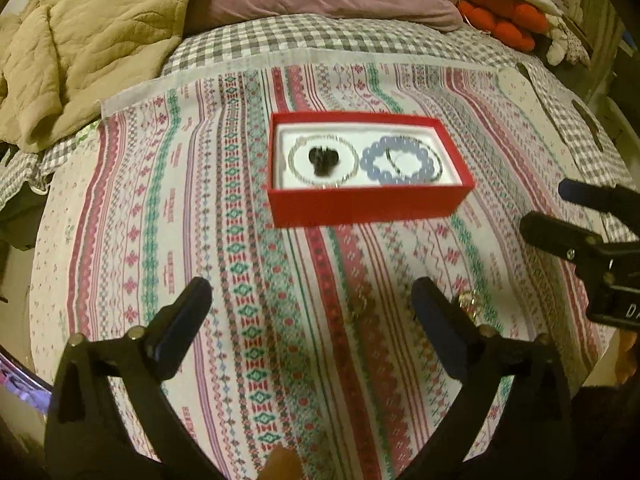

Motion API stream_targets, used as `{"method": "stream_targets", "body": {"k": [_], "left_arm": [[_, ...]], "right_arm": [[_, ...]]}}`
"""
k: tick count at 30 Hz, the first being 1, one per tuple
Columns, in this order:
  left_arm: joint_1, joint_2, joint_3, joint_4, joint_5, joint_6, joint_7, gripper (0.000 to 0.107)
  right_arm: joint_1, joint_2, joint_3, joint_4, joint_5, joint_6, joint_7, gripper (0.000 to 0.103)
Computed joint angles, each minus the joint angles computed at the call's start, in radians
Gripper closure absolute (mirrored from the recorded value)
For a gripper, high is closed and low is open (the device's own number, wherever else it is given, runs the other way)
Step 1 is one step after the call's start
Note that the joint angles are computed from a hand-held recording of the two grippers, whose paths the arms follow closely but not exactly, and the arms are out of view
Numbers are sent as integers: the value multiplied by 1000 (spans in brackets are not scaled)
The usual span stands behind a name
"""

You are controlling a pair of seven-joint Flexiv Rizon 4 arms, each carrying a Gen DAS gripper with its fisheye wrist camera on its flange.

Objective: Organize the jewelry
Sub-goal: 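Move both open grippers back toward the green earrings and gold rings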

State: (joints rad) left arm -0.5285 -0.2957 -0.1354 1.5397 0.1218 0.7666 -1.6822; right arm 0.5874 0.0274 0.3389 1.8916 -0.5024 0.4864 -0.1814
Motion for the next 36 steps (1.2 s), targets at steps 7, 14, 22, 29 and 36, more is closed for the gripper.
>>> {"method": "stream_targets", "body": {"k": [7,14,22,29,36], "left_arm": [[10,40,0,92,-4,51,10,5],[17,79,-5,200,11,121,28,5],[8,71,-9,267,47,160,48,4],[-2,65,4,310,78,279,-6,4],[-7,49,6,284,85,260,-33,4]], "right_arm": [[13,5,13,21,25,-6,-20,16],[34,6,33,82,78,2,-92,15],[63,6,50,142,144,47,-153,15],[70,9,51,192,127,87,-95,6],[68,8,49,217,88,96,-38,0]]}}
